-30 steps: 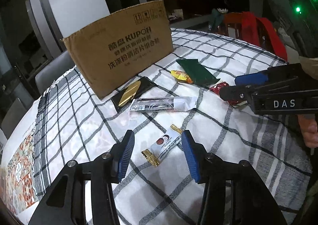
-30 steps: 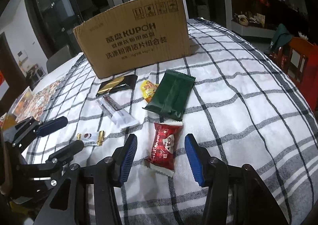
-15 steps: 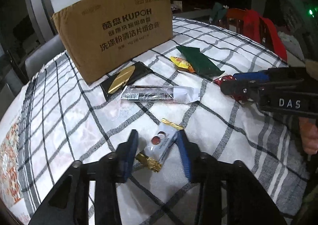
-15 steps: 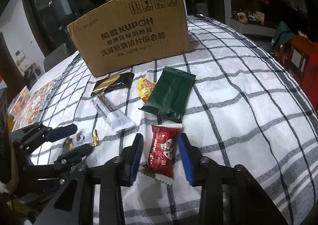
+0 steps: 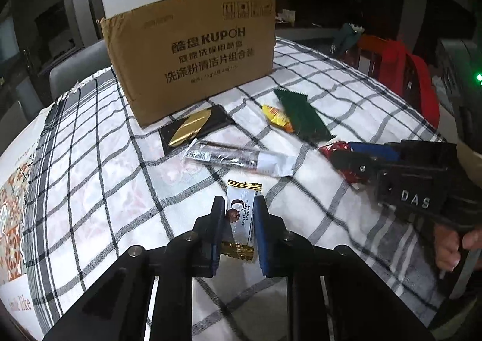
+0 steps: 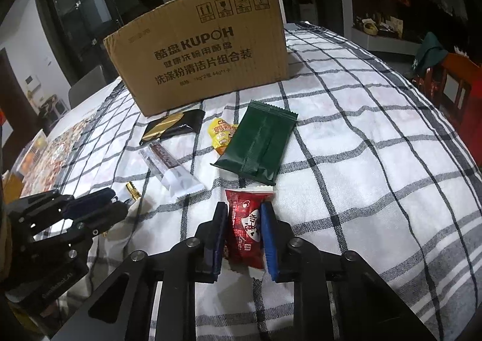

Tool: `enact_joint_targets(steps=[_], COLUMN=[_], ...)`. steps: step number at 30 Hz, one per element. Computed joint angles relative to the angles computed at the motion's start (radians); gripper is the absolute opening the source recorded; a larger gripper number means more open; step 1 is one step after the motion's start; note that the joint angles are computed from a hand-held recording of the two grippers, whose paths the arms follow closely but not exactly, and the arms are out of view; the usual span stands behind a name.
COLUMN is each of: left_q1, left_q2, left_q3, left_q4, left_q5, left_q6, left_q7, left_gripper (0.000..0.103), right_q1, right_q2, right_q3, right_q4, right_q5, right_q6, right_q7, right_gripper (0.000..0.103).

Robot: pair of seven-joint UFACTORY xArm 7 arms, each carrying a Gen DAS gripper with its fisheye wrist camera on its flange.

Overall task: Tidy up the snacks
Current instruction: 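Carry both held snacks over the box and open both tools to drop them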

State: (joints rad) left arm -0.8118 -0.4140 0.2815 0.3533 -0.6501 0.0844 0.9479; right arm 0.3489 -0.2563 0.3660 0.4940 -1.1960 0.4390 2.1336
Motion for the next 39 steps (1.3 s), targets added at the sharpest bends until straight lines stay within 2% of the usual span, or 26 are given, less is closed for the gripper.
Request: enact_joint_targets(steps=[9, 18, 27, 32, 37, 39], left_q1=[0.047, 0.064, 0.048, 0.047, 0.044, 0.065], left_q2=[-0.076, -0.154, -0.189, -0.18, -0.16, -0.147], left_q3=[-0.066, -0.09, -0.073, -0.075, -0.059, -0.076], left_q4=[-0.022, -0.044, -0.026, 0.001, 0.048, 0.07], left_q5=[0.047, 0.144, 0.23, 0.284, 0.325, 0.344], left_q6=[0.003, -0.012, -0.038, -0.067, -0.079, -0.096], left_q7=[-0.135, -0.284, -0.41, -0.46, -0.499, -0.516], left_gripper=[0.02, 0.02, 0.02, 0.02, 0.02, 0.02], right_q1=[0.006, -0.013, -0.068, -0.107, -0.176, -0.216], right_q2=[-0.072, -0.137, -0.226, -0.266, -0.299, -0.299], right_q3=[0.031, 0.072, 0.1, 0.124, 0.108, 0.095], right_q4=[-0.011, -0.01, -0.013, 0.004, 0.01, 0.02], right_q5=[0.016, 0.027, 0.041, 0.068, 0.074, 0.067], right_q6=[0.026, 0.016, -0.022, -0.003, -0.089, -0.154], right_q7=[-0.031, -0.083, -0.142, -0.232, -0.287, -0.314], right_gripper=[0.024, 0.023, 0.023, 0.023, 0.023, 0.023])
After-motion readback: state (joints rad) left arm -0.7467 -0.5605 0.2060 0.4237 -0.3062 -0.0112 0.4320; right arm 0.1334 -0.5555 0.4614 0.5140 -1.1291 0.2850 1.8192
